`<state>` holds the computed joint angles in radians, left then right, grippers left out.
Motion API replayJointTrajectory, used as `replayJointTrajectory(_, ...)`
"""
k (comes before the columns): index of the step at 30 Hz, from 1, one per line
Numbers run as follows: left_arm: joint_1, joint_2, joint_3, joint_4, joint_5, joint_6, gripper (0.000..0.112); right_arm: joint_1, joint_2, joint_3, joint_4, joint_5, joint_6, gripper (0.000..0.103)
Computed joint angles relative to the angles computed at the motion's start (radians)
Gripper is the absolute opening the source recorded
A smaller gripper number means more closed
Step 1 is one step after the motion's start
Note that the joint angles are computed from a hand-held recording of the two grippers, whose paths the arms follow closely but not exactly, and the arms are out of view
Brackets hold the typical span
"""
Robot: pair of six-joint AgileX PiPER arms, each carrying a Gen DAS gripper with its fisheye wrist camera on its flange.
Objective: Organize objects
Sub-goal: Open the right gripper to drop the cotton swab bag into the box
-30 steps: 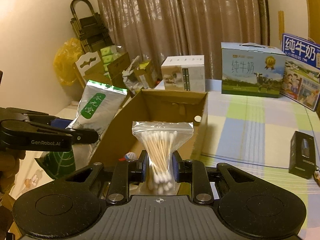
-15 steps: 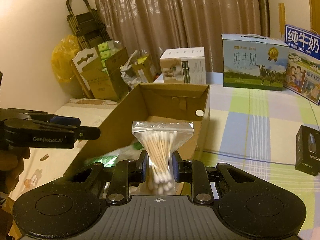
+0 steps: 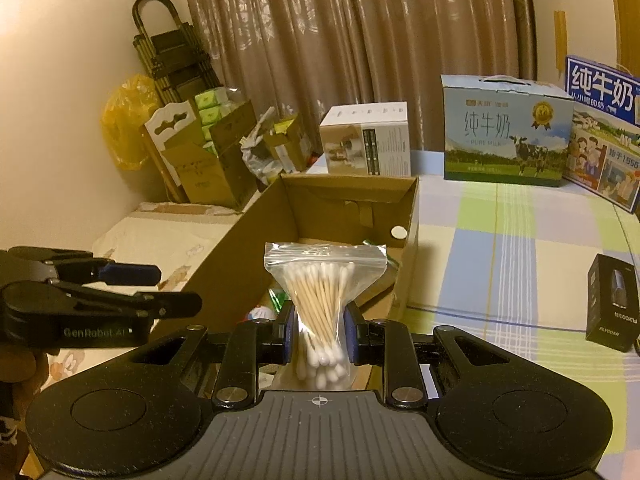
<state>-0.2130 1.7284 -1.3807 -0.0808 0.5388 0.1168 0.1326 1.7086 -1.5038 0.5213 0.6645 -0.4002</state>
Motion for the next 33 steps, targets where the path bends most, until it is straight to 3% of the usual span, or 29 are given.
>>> replayJointTrajectory(8, 0.005, -0.007, 0.015, -0.014, -0.007, 0.013, 0.057, 0.013, 0.027, -0.026, -0.006, 0.001, 0.015, 0.022)
replayJointTrajectory(11, 0.014, -0.008, 0.025, -0.025, -0.015, 0.022, 0.057, -0.004, 0.058, -0.04, 0.097, 0.007, -0.061, 0.023)
replayJointTrajectory(13, 0.022, -0.007, 0.033, -0.036, -0.022, 0.029, 0.057, -0.009, 0.062, -0.028, 0.129, -0.018, -0.061, 0.046)
replayJointTrajectory(15, 0.029, -0.01, 0.044, -0.044, -0.03, 0.034, 0.058, -0.018, 0.054, -0.005, 0.171, -0.051, -0.081, 0.059)
replayJointTrajectory(28, 0.012, -0.041, 0.092, -0.084, -0.053, 0.023, 0.06, -0.099, -0.021, 0.08, 0.165, -0.009, -0.069, 0.061)
replayJointTrajectory(33, -0.028, -0.08, 0.108, -0.06, -0.052, -0.039, 0.068, -0.152, -0.089, 0.123, 0.176, 0.011, -0.092, 0.061)
